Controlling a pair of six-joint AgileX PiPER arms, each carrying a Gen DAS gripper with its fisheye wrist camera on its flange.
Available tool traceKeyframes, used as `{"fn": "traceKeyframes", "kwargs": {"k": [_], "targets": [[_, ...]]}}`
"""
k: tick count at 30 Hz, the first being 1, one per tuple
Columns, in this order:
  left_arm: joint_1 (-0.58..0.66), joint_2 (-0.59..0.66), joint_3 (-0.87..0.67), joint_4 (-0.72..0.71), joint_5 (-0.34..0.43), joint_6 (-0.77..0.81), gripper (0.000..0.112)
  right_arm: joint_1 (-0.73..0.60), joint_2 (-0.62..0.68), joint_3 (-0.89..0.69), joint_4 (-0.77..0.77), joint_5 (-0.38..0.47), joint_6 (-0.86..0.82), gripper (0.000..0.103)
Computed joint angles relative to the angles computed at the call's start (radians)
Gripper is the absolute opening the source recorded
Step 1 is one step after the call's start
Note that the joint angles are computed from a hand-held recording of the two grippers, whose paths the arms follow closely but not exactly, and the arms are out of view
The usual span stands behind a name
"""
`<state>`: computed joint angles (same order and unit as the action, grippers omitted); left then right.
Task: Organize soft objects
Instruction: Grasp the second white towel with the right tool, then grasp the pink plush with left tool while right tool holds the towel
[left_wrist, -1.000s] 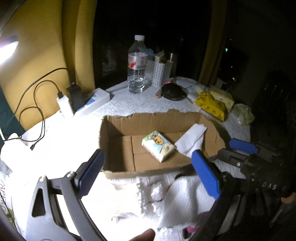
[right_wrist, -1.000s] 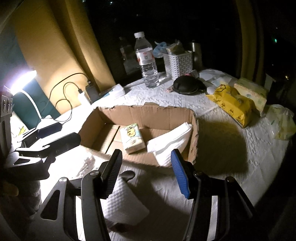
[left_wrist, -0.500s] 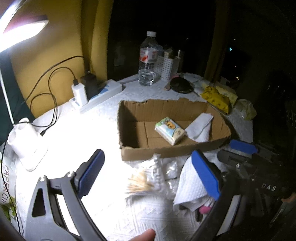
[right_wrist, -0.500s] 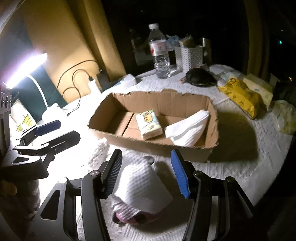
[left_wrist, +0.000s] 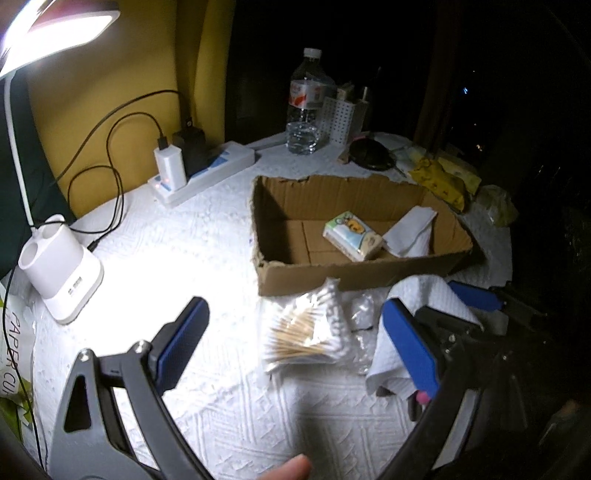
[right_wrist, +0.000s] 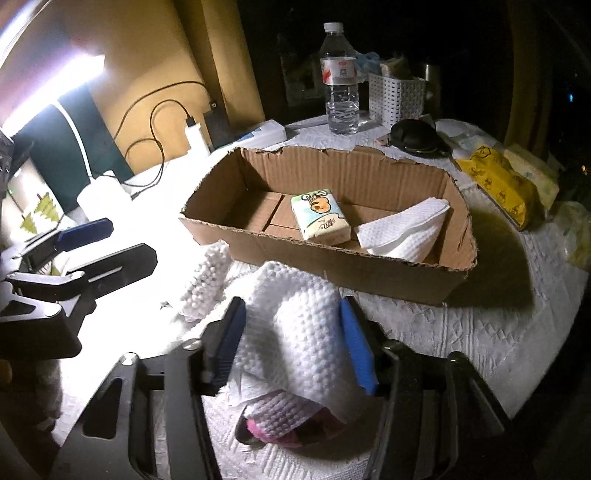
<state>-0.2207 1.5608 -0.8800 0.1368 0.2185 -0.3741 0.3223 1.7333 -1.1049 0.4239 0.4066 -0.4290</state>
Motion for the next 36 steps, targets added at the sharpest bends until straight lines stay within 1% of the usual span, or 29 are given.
{"fn": "traceKeyframes", "kwargs": {"k": [1,2,3,4,7,11,16,24,31,36], "targets": [[-0.002,-0.001,0.001,0.008,0.001,-0.008,0.096,0.004,-0.002,0.004,-0.014,-0.007,0.008,0.030],[-0.004,0.000,0.002,0.024,0.001,-0.026,0.096,0.003,-0.004,0.006,-0.018,-0.012,0.008,0.025],[-0.007,0.000,0.003,0.035,0.002,-0.039,0.096,0.002,-0.011,0.014,-0.015,-0.020,0.000,0.017],[-0.010,0.000,0.004,0.041,0.002,-0.047,0.096,-0.002,-0.017,0.019,-0.002,-0.024,-0.018,0.014],[-0.019,0.002,0.006,0.069,0.005,-0.080,0.096,-0.018,-0.051,0.045,0.060,-0.035,-0.089,0.009],[-0.037,0.007,0.003,0.098,0.012,-0.114,0.096,-0.050,-0.097,0.069,0.141,-0.035,-0.176,0.008],[-0.069,0.013,-0.018,0.143,0.030,-0.165,0.096,-0.118,-0.163,0.097,0.307,-0.011,-0.332,0.009],[-0.143,0.040,-0.066,0.213,0.066,-0.249,0.096,-0.246,-0.243,0.125,0.469,0.034,-0.497,0.009],[-0.237,0.081,-0.119,0.231,0.101,-0.285,0.096,-0.375,-0.238,0.145,0.546,0.070,-0.589,0.009],[-0.303,0.123,-0.150,0.224,0.117,-0.297,0.096,-0.440,-0.231,0.182,0.609,0.088,-0.671,0.009]]}}
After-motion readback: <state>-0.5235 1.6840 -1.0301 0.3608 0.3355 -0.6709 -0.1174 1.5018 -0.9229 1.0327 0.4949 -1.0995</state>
